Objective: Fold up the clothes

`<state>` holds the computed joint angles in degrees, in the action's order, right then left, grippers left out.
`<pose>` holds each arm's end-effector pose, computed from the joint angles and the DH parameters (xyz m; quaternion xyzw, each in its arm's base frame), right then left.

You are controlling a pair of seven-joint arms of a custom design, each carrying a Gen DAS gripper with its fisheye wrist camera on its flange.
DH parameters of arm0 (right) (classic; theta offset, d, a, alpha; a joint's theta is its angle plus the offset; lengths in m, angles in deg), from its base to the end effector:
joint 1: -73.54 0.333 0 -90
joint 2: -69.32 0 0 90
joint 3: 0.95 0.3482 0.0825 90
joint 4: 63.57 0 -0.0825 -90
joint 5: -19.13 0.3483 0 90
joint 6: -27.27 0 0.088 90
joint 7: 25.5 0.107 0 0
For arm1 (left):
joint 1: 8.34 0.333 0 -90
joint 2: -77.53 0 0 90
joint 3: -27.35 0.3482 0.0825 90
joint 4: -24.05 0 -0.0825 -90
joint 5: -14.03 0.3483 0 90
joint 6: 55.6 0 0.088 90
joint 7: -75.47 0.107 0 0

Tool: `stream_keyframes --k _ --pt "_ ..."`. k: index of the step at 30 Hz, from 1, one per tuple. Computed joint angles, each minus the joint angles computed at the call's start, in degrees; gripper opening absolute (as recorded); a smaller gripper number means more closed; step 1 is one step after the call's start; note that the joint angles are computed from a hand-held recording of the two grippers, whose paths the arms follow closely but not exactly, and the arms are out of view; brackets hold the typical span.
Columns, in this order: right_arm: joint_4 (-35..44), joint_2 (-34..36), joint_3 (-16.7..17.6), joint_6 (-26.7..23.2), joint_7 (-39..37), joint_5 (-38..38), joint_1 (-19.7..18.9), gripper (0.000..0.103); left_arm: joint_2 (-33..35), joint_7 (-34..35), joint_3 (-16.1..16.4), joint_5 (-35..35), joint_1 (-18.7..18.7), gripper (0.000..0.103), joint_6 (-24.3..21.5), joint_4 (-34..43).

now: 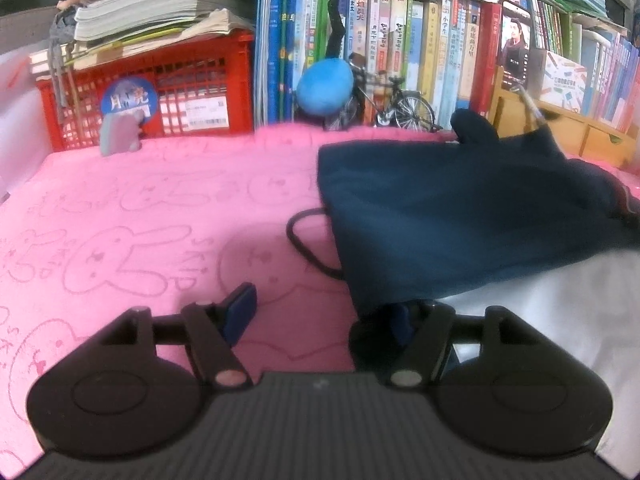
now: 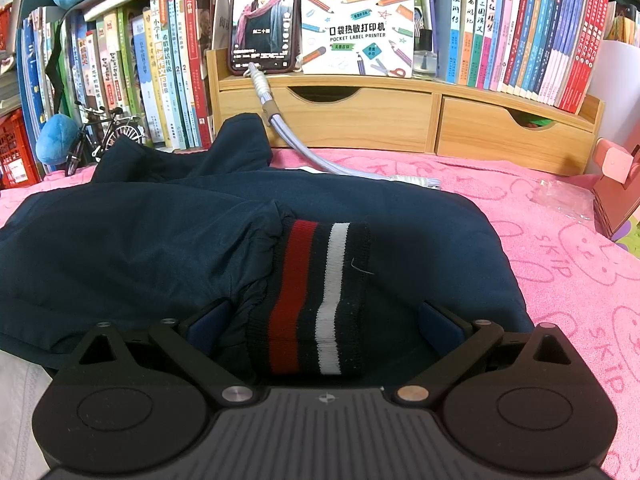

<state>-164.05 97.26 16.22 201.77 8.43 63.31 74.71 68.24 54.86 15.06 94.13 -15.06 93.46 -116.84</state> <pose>0.6741 0.1285 0.4265 -0.7711 0.4764 -0.2113 0.3659 0.4141 -0.1662 0.4297 -0.7572 0.4864 -0.2428 0.3621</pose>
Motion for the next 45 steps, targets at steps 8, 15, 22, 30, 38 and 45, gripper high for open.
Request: stream_keyframes --k 8,15,22,30,38,45 --pt "-0.01 0.04 -0.02 0.04 0.17 -0.19 -0.07 0.102 0.26 0.95 -0.06 -0.9 -0.09 0.072 -0.47 0.22" --pt "-0.17 -0.01 -0.36 0.39 1.26 -0.72 0.36 0.103 0.18 1.78 0.0 -2.05 -0.03 0.076 -0.73 0.29" --pt "-3.8 -4.29 1.68 -1.09 0.35 1.26 -2.3 0.099 -1.53 0.89 -0.83 -3.88 -0.7 0.074 -0.95 -0.18" --pt "-12.58 -14.92 6.44 -6.73 -22.39 20.82 -9.24 0.099 -3.71 4.75 -4.45 -7.91 -3.87 0.074 -4.94 1.08" --pt "-26.75 -28.66 2.61 -13.8 -41.95 40.22 -8.24 0.099 -4.62 1.59 -9.08 -9.94 -8.93 0.074 -9.79 1.65" --pt "-43.24 -45.72 -5.12 -22.09 -50.7 49.63 -3.99 0.099 -7.17 -7.85 -13.8 -9.16 -15.34 0.074 -13.03 1.37"
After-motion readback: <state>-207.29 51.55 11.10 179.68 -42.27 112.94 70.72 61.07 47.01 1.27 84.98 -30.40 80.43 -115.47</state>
